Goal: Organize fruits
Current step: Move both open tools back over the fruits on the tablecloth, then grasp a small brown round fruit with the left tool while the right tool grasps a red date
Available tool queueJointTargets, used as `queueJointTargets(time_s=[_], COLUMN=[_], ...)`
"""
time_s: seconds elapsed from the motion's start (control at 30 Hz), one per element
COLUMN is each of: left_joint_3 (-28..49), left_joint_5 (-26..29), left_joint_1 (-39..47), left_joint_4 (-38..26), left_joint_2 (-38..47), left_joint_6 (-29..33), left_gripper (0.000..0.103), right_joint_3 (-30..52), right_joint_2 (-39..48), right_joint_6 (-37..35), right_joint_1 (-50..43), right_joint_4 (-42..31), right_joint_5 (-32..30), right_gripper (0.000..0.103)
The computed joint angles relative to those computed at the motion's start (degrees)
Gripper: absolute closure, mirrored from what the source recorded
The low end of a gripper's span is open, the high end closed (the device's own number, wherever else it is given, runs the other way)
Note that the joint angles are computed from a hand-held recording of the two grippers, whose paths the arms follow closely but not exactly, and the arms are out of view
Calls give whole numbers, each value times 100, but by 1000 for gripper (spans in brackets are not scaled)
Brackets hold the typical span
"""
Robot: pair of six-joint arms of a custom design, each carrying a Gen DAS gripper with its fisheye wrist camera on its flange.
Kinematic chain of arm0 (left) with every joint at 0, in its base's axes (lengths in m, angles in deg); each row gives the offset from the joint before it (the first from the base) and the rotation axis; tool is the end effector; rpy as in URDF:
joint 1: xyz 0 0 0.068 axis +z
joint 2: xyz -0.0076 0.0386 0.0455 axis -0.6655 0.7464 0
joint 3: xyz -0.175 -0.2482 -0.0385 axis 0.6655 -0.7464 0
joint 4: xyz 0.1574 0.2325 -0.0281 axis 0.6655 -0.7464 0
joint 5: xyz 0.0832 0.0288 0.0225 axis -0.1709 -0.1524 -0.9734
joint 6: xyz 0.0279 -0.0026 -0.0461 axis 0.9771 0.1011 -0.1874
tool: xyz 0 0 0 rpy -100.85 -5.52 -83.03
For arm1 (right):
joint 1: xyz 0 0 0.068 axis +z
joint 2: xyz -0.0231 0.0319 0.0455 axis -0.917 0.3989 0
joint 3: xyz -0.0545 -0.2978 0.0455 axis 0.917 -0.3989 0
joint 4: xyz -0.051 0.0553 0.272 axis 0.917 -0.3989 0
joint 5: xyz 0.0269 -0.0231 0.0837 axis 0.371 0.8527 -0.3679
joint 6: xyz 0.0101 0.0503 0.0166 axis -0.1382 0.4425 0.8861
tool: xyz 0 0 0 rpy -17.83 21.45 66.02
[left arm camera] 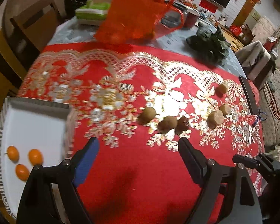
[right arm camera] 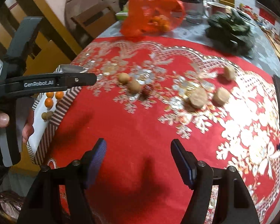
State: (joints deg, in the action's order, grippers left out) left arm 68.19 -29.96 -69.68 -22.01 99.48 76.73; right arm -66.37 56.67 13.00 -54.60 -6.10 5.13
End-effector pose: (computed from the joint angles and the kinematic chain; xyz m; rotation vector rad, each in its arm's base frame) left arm 0.2567 -0.1399 0.1458 0.4292 2.7355 -0.3095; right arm 0.1556 0.0407 0.1162 -0.0610 2.6560 0.4316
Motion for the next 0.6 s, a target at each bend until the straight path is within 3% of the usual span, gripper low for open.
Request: queueJointTargets(time_s=[0.13,0.37,0.53,0.6], left_joint_3=[247,778,1123,1215], left_joint_5=[256,155,-11,-4], left_joint_1=[-32,-8,-104,-127], left_joint_4=[153,233,97,47], left_joint_2=[464,1149,1588,1724], left_joint_6=[-49,112,312,376], left_gripper=[17,20,53,61], right_joint_3=[-103,-153,-65,2], right_joint_2=[-256,-57,240,379], right_joint_6=[-159,-295,-356,-355], right_joint_1=[-259,-514,-478,-420], right_joint_4=[-192,-43,178,281], right_joint_5=[-127,-298,-313,-287], right_gripper=[27,27,27,27])
